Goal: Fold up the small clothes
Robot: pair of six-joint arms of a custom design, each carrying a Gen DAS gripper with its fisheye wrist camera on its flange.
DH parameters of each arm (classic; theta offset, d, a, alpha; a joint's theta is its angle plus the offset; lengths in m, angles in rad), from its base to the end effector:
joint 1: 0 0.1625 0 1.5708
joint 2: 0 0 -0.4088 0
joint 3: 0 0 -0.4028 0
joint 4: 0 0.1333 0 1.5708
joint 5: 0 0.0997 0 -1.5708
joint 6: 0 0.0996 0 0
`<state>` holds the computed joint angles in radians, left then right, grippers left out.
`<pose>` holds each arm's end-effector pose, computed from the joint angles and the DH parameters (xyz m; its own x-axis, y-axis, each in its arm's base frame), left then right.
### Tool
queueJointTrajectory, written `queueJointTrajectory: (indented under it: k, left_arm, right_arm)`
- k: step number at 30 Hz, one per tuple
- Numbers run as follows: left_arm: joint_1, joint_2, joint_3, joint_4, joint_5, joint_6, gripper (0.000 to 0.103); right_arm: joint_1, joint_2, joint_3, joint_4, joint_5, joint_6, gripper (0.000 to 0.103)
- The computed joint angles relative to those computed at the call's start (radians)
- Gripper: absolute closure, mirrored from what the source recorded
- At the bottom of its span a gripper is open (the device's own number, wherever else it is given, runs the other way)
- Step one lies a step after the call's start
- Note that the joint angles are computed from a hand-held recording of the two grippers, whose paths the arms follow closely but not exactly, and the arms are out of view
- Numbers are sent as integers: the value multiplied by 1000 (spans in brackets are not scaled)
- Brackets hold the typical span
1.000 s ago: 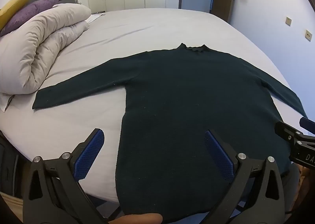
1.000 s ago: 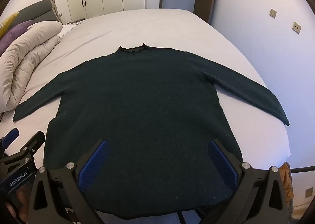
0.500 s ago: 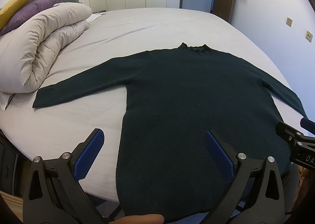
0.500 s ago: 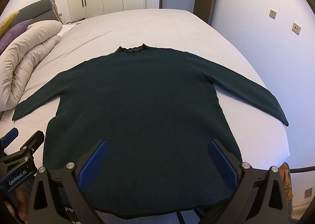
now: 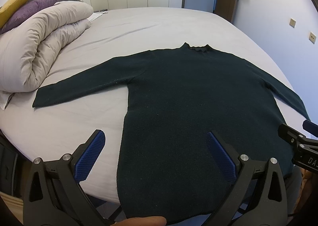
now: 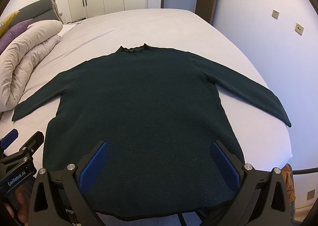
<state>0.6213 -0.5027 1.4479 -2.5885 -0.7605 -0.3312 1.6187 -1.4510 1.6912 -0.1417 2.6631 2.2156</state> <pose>-0.4484 -0.5737 -0.0283 -0.6835 0.3123 -0.6598 0.6226 0.7213 -0.3035 0.0676 -0.4732 0.3688 -0.2981 0.4386 0.8478 -0.4042 0.7466 -0.5284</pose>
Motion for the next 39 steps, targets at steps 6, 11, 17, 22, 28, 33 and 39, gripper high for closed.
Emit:
queueJointTrajectory:
  k: [6, 11, 17, 22, 28, 33, 39]
  left_arm:
    - [0, 0, 0, -1, 1, 0, 0]
    - [1, 0, 2, -4, -1, 1, 0]
    - [2, -1, 1, 0, -2, -1, 0]
    - [2, -1, 1, 1, -3, -1, 0]
    - [2, -4, 11, -6, -5, -2, 0]
    - [2, -6, 15, -8, -5, -5, 0]
    - [4, -6, 21, -13, -8, -5, 0]
  right_arm:
    - [-1, 2, -2, 5, -1, 3, 0]
    - [0, 4, -2, 1, 0, 1, 0]
    - [-1, 4, -1, -1, 0, -1, 0]
    - [-1, 4, -1, 1, -1, 1, 0]
    - [-3, 3, 2, -1, -1, 1, 0]
    - [-4, 2, 7, -7, -2, -2, 0]
    - [-5, 2, 11, -8, -3, 0, 0]
